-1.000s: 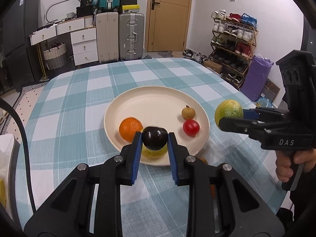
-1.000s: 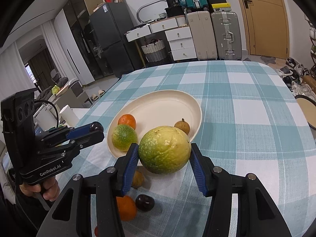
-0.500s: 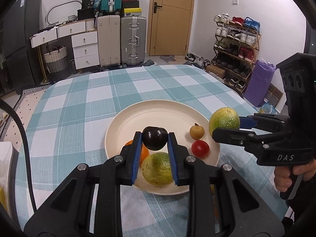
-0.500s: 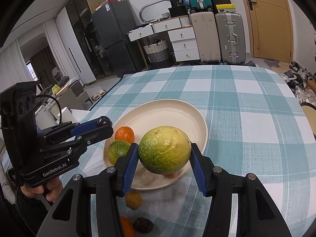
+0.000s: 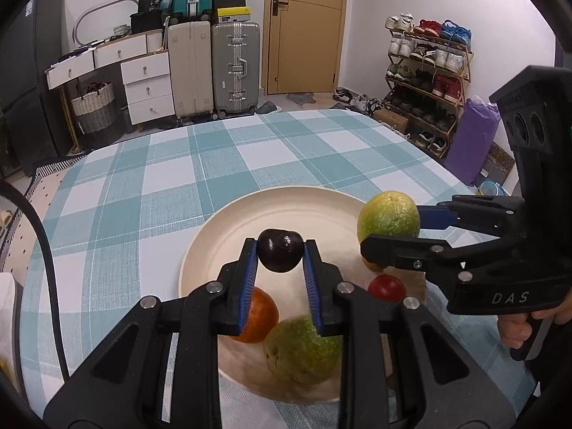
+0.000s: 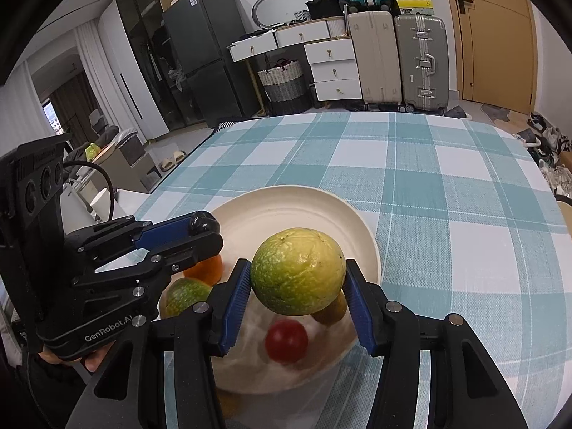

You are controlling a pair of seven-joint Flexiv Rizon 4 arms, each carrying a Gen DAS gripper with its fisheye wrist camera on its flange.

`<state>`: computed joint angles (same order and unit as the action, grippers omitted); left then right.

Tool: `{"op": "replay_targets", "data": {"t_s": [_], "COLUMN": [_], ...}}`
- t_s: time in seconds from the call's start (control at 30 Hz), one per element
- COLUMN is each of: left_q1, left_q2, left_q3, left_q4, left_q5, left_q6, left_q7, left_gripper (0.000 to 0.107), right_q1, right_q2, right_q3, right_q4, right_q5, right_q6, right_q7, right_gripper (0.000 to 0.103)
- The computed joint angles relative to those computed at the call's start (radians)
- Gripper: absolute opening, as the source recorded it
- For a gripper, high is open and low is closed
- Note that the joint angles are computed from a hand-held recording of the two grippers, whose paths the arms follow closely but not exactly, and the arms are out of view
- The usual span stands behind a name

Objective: Organize fruits
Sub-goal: 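Open the left tool to drop the plum on the plate while the right tool releases the pomelo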

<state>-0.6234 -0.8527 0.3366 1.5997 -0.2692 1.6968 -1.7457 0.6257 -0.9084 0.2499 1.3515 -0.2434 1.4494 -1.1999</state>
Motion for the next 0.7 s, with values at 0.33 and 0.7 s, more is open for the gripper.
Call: {"op": "replay_targets", "data": {"t_s": [0.33,0.7], "left_q1": [0.053,0.087], "left_q2": [-0.035,-0.047], "left_q3": [-0.029,-0.043], "left_q4": [-0.059,-0.078], "left_q5": [0.022,0.06], "left_q6": [-0.057,-0.074], "left_q7": [-0.021,-0.072], "left_gripper": [0.023,0.023], "right_q1": [0.007,0.021], "right_q2": [-0.063,-0.113], "right_q3": [0.004,-0.005], "right_q4": [-0.111,-0.209], "right_q5": [0.008,0.024], "right_q6": [-0.08,-0.148], "right_q7": [-0.017,-0.047], "right_gripper": [0.053,0.053]}}
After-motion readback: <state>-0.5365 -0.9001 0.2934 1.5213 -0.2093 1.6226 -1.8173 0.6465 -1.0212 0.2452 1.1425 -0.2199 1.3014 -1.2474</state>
